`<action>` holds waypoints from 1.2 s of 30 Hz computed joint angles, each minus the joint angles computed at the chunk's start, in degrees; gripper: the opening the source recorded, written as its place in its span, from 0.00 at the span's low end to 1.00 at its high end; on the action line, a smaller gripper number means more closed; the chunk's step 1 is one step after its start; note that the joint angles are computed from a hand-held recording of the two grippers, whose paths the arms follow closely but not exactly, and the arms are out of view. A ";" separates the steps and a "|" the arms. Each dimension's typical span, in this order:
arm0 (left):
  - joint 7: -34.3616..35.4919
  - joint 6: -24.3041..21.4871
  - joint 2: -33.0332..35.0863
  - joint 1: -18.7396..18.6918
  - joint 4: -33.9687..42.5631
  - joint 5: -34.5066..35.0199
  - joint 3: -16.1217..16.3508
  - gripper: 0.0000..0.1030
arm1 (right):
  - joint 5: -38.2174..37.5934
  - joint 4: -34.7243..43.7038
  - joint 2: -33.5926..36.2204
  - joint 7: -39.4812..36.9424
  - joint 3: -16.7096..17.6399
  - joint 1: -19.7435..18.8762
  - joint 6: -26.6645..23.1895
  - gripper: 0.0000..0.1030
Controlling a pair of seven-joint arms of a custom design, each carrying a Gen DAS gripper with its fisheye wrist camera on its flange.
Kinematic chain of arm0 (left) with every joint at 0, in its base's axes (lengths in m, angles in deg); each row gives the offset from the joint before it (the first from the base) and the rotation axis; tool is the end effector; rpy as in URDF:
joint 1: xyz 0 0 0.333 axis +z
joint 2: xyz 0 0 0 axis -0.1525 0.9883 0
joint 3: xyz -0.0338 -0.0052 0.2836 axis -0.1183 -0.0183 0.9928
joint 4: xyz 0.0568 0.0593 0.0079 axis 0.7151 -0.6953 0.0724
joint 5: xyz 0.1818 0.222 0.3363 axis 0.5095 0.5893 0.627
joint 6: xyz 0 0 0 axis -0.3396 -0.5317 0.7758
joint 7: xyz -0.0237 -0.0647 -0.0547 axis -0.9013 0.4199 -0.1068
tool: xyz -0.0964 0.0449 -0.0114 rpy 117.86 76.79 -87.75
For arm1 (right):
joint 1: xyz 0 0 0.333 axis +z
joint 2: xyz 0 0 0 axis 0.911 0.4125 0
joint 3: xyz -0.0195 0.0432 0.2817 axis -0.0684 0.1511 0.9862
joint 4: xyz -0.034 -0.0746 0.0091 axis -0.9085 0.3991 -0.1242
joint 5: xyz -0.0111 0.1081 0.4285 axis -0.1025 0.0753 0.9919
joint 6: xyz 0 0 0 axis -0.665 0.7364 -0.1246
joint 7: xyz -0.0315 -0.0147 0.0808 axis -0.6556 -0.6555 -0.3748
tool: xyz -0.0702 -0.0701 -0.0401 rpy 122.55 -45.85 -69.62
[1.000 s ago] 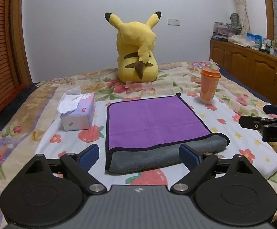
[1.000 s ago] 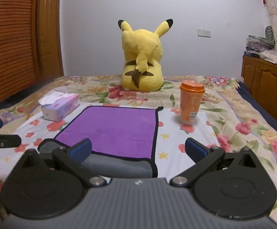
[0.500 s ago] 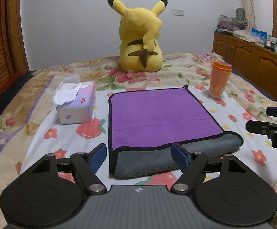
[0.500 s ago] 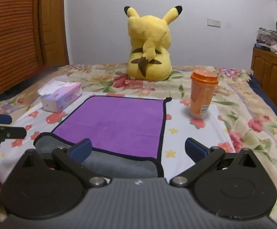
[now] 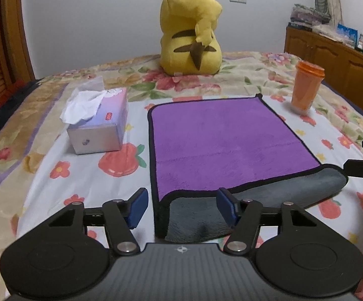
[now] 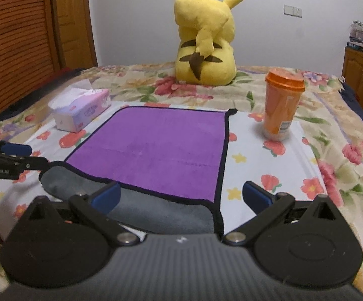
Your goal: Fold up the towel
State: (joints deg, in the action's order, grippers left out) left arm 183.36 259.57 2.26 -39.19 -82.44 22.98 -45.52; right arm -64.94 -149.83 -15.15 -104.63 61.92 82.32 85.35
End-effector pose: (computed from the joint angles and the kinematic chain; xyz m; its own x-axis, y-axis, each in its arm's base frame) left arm 0.4689 -0.2706 0.3508 -0.5501 -0.8345 -0.0333 -0.5340 0.3820 -0.7543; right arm 0.3738 0.2437 0.3181 -0.1445 -0.9882 -0.0502 -0.5374 0.1210 -0.8346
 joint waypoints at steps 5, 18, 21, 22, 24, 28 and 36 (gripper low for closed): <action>-5.82 -1.33 1.80 4.23 0.80 7.33 -2.74 0.61 | -0.18 1.20 2.05 -1.53 -0.94 -0.61 1.11 1.00; -10.83 -5.28 4.36 9.72 3.05 13.27 -6.21 0.49 | 3.37 3.21 6.42 -6.64 -3.56 -2.24 5.61 1.00; -14.52 -5.71 4.77 10.80 2.96 17.42 -6.53 0.47 | 5.07 3.29 7.01 -7.92 -3.71 -2.71 6.53 1.00; -15.79 -5.85 4.90 11.10 2.93 18.74 -6.58 0.46 | 5.53 3.36 7.22 -8.31 -3.73 -2.88 6.83 1.00; -17.32 -6.33 5.03 11.59 2.89 20.37 -6.72 0.44 | 6.27 3.43 7.57 -9.05 -3.75 -3.19 7.38 1.00; -17.58 -7.07 5.00 12.08 2.75 21.38 -7.09 0.39 | 8.30 3.35 8.15 -10.69 -4.11 -3.80 9.13 1.00; -17.24 -8.90 4.74 12.19 2.67 21.70 -7.00 0.35 | 11.18 2.92 8.51 -12.64 -4.11 -5.68 13.48 0.86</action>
